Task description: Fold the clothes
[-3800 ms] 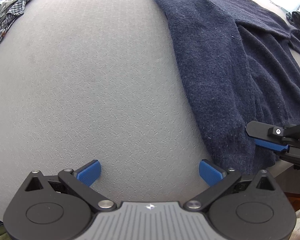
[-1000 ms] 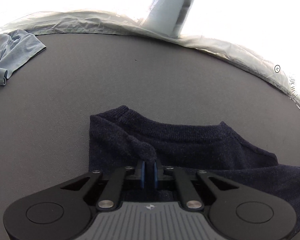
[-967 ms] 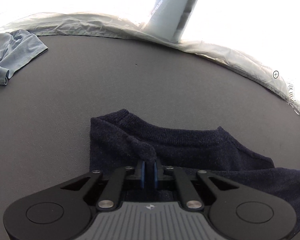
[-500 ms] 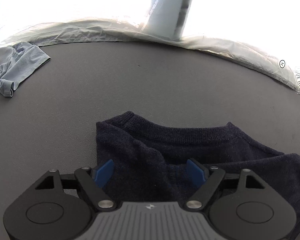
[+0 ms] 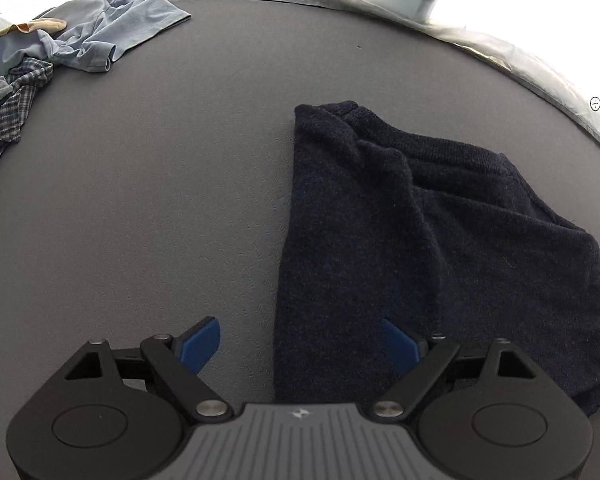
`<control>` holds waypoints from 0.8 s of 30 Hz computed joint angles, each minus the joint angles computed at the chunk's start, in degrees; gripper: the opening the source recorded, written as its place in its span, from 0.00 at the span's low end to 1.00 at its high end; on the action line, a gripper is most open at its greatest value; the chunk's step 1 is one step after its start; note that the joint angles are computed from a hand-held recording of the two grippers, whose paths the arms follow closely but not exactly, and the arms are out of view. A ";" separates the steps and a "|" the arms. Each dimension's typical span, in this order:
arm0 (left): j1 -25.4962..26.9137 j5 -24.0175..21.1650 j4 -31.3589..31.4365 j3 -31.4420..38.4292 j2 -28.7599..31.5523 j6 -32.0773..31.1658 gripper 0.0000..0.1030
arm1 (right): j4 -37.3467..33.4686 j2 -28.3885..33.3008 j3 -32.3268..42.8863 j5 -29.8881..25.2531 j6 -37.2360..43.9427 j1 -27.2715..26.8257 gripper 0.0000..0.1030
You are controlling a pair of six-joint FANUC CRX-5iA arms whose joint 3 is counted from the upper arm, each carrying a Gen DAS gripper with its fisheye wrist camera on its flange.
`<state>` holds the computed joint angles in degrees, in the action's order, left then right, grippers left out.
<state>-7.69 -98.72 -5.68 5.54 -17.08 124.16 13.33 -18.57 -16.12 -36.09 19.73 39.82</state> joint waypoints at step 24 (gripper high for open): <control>-19.71 -13.56 -2.80 -8.68 -14.10 14.15 0.87 | 9.89 -18.99 -15.74 2.63 -32.76 40.48 0.08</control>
